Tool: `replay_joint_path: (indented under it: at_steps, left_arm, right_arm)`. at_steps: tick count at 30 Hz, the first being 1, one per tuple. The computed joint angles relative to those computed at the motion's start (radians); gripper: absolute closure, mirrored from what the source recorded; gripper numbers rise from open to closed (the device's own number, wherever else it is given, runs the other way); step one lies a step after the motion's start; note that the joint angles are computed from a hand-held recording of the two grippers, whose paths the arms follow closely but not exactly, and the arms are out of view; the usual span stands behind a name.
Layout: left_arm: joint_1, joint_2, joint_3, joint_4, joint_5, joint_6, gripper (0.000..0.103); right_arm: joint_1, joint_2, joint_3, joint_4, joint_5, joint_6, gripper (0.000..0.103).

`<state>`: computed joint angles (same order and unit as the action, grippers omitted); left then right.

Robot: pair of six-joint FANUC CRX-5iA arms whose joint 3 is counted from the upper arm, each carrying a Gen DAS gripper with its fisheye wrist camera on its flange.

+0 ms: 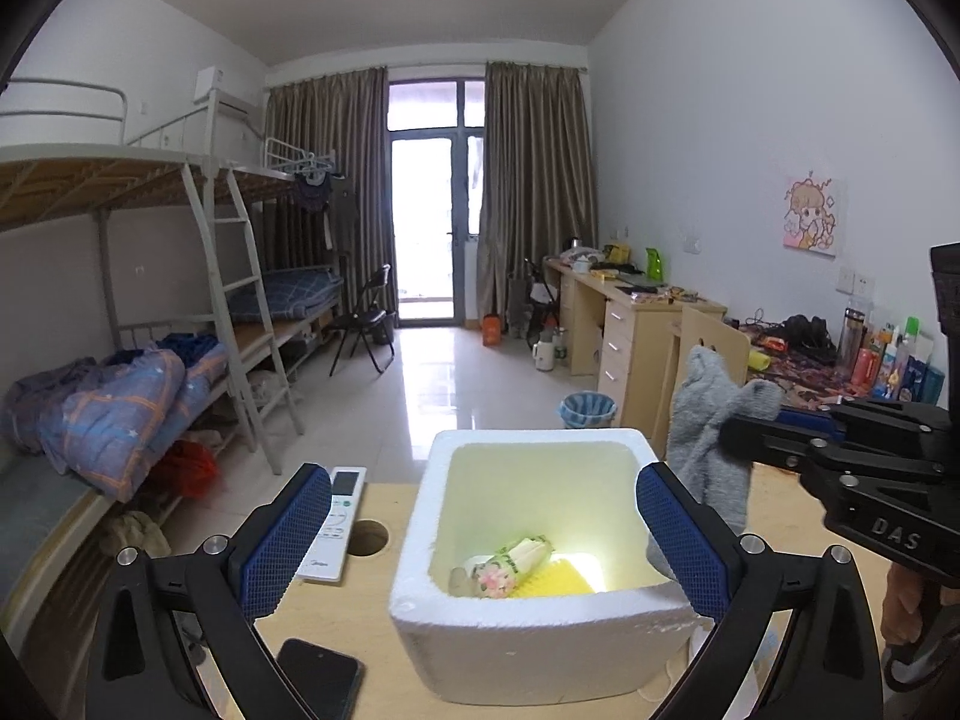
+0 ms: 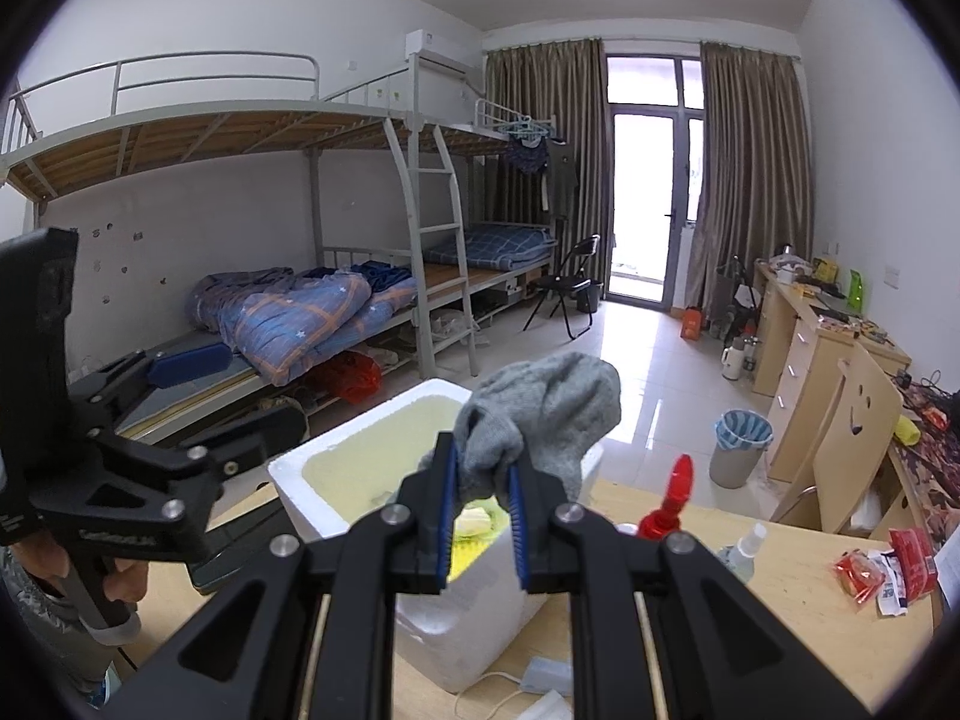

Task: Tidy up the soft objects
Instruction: 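Open the right tool to drop the grey sock into the box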

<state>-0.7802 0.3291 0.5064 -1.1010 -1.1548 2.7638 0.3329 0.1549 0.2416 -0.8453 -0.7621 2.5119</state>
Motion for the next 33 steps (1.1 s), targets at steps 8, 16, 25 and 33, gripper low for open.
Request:
replay_joint_path:
  at_steps: [8, 16, 25, 33]
  left_arm:
    - [-0.02, -0.028, -0.041, -0.036, -0.038, 0.04, 0.001]
    - [-0.039, -0.049, -0.069, -0.066, -0.071, 0.063, 0.001]
    - [-0.033, -0.071, -0.1, -0.063, -0.07, 0.081, 0.001]
    - [-0.03, -0.079, -0.111, -0.067, -0.065, 0.092, 0.001]
  right_arm:
    - [0.019, 0.006, 0.004, 0.002, -0.001, 0.012, 0.084]
    - [0.037, 0.029, 0.027, 0.015, -0.018, -0.009, 0.084]
    - [0.06, 0.059, 0.055, 0.057, -0.016, -0.055, 0.084]
    - [0.088, 0.071, 0.057, 0.101, 0.02, -0.071, 0.06]
